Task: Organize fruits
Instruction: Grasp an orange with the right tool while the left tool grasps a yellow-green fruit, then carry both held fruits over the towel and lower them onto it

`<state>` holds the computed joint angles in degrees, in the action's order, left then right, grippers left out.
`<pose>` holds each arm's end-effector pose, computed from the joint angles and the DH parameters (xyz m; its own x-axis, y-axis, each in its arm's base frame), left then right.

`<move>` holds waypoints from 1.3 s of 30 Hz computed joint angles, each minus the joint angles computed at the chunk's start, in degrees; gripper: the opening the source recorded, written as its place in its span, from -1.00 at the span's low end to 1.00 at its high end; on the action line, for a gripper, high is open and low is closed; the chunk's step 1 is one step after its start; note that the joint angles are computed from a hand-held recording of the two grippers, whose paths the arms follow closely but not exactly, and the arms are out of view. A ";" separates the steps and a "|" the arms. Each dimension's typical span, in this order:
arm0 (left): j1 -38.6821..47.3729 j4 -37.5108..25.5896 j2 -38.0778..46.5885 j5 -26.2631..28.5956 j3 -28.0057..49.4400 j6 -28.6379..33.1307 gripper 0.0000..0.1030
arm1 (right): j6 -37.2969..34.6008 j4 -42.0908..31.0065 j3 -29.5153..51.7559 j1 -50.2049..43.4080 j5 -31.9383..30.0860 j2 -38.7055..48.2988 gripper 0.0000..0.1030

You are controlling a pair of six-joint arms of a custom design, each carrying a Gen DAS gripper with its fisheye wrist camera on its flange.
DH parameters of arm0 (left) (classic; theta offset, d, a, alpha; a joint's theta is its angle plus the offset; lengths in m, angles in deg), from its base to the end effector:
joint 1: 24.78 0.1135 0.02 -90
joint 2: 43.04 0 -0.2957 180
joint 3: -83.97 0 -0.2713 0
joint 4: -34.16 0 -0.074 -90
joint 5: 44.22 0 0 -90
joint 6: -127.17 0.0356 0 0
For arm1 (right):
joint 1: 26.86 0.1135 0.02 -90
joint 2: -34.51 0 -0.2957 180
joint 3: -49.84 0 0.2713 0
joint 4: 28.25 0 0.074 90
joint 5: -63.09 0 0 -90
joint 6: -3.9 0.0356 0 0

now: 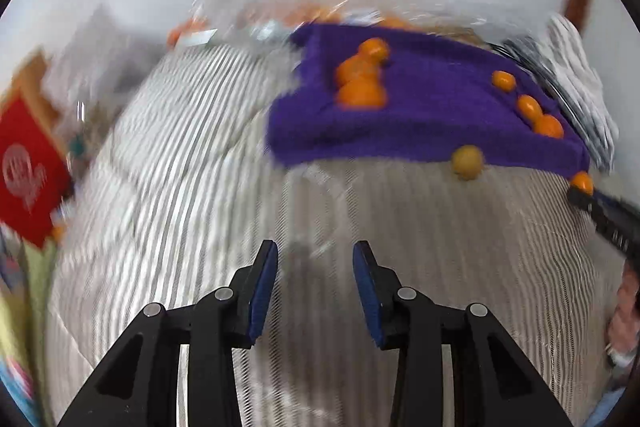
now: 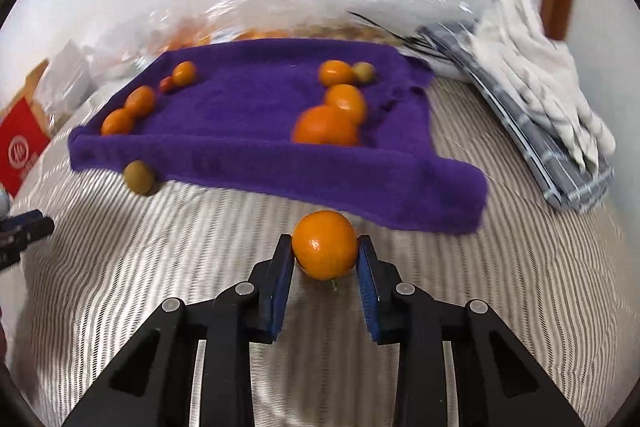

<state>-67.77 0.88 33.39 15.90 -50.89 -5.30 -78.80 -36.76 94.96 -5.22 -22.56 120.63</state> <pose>0.1785 -0.1421 0.1653 -0.7808 -0.0725 -0.6205 -0.1254 0.9912 0.0419 0.2574 0.0992 0.1473 -0.7421 -0.1581 -0.6514 -0.2295 0.9730 0.0253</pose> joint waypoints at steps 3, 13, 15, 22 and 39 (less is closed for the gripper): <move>-3.67 -1.49 3.96 -3.94 5.70 1.40 -0.26 | -0.49 0.72 -0.30 -3.20 -1.73 -0.14 -0.39; -0.47 4.19 13.55 1.92 14.77 4.63 -0.26 | -0.22 2.78 -1.16 -9.59 -9.30 0.19 -0.39; -0.52 5.53 15.58 2.91 15.43 4.79 -0.26 | 0.45 2.88 -1.25 -9.34 -8.61 0.16 -0.39; 0.85 11.37 19.92 6.65 15.24 4.15 -0.26 | 0.37 2.89 -1.53 -8.16 -7.60 0.01 -0.39; 0.71 24.84 14.24 3.89 6.40 5.24 -0.47 | 0.20 3.68 -1.61 -8.35 -8.16 0.15 -0.39</move>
<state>-67.06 25.72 47.63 19.79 -44.49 -0.06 -78.60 -33.08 93.34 -13.57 -30.72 120.77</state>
